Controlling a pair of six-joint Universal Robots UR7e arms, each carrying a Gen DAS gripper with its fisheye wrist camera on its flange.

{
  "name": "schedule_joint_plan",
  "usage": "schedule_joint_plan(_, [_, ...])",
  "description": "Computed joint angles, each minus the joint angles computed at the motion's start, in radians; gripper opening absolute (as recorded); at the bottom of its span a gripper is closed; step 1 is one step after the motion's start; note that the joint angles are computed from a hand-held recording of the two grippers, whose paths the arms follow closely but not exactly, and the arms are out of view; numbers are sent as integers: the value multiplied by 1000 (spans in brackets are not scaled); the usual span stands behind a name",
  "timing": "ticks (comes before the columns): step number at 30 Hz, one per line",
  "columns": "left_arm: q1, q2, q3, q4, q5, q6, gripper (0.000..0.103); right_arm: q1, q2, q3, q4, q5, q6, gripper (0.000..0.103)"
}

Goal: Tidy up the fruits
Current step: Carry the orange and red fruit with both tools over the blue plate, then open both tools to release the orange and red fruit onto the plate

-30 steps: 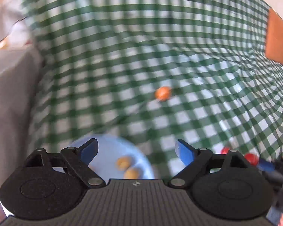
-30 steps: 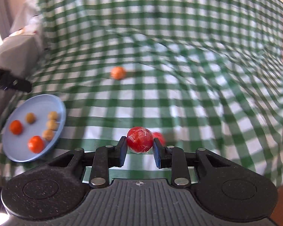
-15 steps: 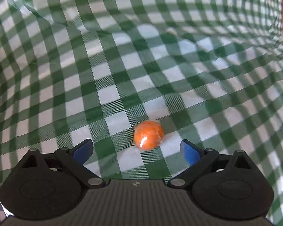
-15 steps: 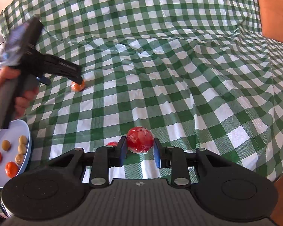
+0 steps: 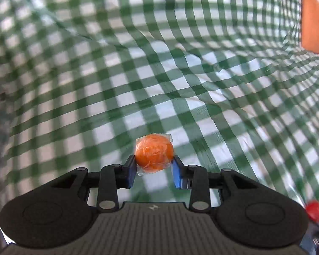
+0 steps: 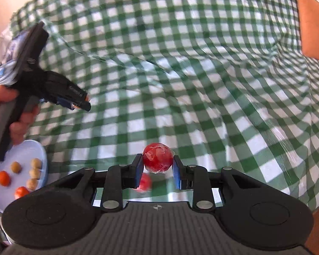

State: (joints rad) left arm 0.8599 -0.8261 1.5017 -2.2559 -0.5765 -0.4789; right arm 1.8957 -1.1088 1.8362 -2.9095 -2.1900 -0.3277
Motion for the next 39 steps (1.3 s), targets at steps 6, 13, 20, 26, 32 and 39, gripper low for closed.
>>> schedule_joint_plan(6, [-150, -252, 236, 319, 39, -422, 39, 68, -32, 38, 21, 63, -10, 30])
schedule_joint_plan(13, [-309, -463, 371, 778, -3, -923, 39, 141, -55, 86, 85, 139, -15, 30])
schedule_joint_plan(20, [-400, -556, 437, 944, -58, -1125, 39, 207, -51, 97, 149, 165, -17, 30])
schedule_joint_plan(26, [-420, -595, 462, 964, -51, -1168, 39, 240, -50, 105, 187, 161, -39, 30])
schedule_joint_plan(32, [-410, -603, 474, 938, -43, -1160, 39, 256, -40, 102, 200, 146, -67, 30])
schedule_joint_plan(39, [-359, -589, 467, 901, -39, -1093, 39, 250, -4, 79, 218, 141, -75, 30])
